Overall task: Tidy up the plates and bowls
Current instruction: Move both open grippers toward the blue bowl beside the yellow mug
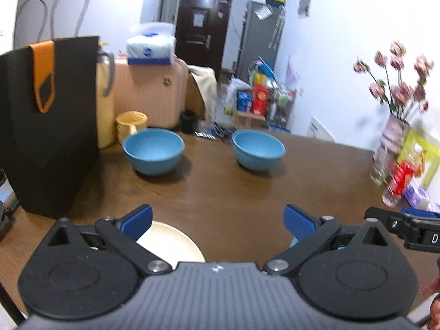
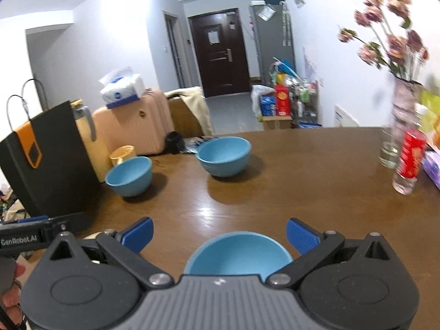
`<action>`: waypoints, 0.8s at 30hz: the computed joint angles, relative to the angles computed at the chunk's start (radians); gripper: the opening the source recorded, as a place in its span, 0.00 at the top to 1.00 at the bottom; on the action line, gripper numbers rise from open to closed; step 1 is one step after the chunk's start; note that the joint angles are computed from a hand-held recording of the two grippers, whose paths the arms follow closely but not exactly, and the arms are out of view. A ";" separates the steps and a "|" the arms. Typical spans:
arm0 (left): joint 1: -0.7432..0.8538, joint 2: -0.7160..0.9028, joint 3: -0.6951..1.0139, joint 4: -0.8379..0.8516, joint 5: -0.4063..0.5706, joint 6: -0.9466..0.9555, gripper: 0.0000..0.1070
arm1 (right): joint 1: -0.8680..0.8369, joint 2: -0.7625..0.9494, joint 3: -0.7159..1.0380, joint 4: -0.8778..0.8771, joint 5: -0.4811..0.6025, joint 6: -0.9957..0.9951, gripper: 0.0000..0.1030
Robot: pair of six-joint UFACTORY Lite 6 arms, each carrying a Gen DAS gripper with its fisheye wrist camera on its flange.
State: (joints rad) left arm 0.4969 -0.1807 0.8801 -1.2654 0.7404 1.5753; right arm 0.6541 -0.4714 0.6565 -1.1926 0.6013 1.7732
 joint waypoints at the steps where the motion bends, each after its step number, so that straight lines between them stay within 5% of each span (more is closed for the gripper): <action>1: 0.017 0.025 0.029 -0.010 0.010 0.006 0.04 | 0.002 0.036 0.032 -0.016 -0.007 0.012 0.00; 14: 0.105 0.485 0.568 0.022 0.020 -0.141 0.04 | -0.044 0.586 0.581 -0.059 -0.095 -0.002 0.00; 24: -0.009 0.874 1.081 0.288 -0.075 -0.494 0.04 | -0.162 1.117 1.247 0.391 -0.151 -0.474 0.00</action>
